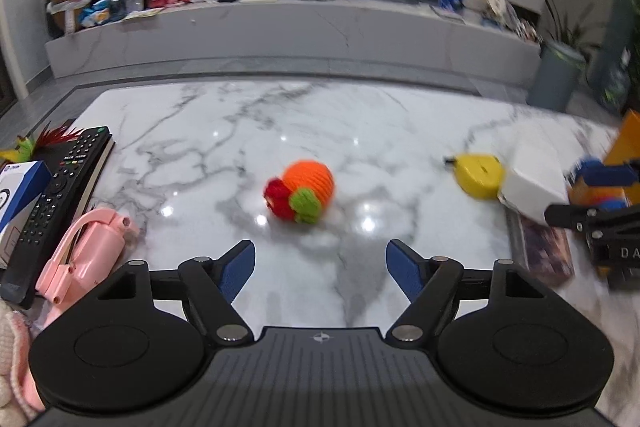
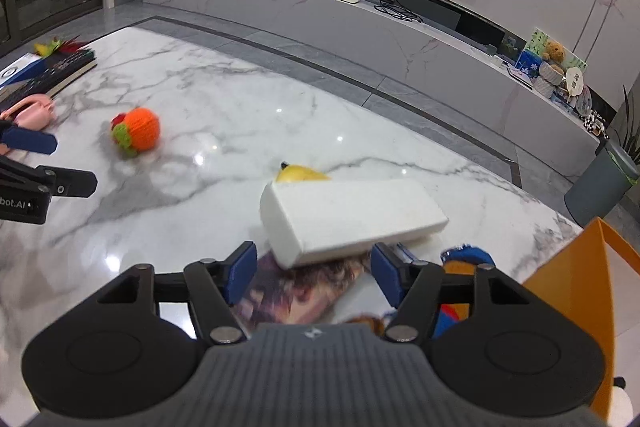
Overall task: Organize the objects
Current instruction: 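Move the left tool to the orange crochet fruit while the right tool approaches the white box, then close the left gripper on the crochet fruit while the right gripper grasps the white box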
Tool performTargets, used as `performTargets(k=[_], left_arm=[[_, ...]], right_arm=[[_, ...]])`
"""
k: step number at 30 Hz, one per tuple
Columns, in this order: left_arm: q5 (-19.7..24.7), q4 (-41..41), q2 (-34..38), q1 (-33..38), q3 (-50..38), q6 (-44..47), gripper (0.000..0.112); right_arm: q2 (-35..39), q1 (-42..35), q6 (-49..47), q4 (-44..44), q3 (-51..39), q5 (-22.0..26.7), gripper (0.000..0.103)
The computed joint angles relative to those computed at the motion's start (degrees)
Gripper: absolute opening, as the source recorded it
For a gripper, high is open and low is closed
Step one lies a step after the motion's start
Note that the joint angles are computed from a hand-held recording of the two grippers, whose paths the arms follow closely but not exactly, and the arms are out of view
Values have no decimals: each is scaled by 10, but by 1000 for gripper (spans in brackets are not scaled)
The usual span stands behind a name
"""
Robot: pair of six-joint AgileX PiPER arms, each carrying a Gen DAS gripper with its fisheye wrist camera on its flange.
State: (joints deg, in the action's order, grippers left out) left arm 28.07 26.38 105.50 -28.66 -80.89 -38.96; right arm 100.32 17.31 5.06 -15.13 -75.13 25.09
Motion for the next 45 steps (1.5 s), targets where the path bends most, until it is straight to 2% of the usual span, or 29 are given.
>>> performTargets(k=[5,6,8,10,13,16,18,22,24,27,30,31,32,33,36,39,42,45], left_arm=[[-51,112,11,8,10,-139,87],[-63,129,13,10,12,-156,88],[-77,128,19,14,8,-147,88],[-74,109,34,16,-10,-111,88],[-73,83,54,17,-30,-65,88],[-80,81,66,17,-35,-58,88],[-80,86,73,15,-40,-60,88],[-76,115,88,14,-53,-78,88],[-75,113,94,16,-60,-82,88],[-65,107,100,17,-70,-89,87],[-59,95,101,16,-72,-81,82],[-61,89,100,17,-70,-74,75],[-64,89,97,17,-66,-71,63],[-76,67,92,20,-57,-46,61],[-103,32,77,23,-30,-6,60],[-106,16,61,19,-10,3,60],[-104,-6,45,13,7,14,59],[-100,12,28,0,28,-12,59]], right_arm=[[47,-24,19,59,-63,16,81],[54,-30,28,72,-72,15,87],[67,-47,31,120,-89,12,89],[86,-61,40,155,-115,24,90],[130,-80,63,199,-181,71,90],[170,-97,96,236,-236,113,92],[183,-96,139,212,-256,121,92],[193,-96,153,213,-275,124,94],[203,-90,166,196,-295,142,95],[229,-73,179,156,-343,196,95],[249,-54,203,110,-378,233,93],[250,-51,209,99,-380,236,92],[248,-49,212,90,-378,236,90],[244,-47,209,89,-371,230,86],[228,-50,174,109,-351,218,77],[206,-52,140,121,-320,205,71],[177,-57,106,147,-279,187,68],[146,-63,75,174,-233,168,67]])
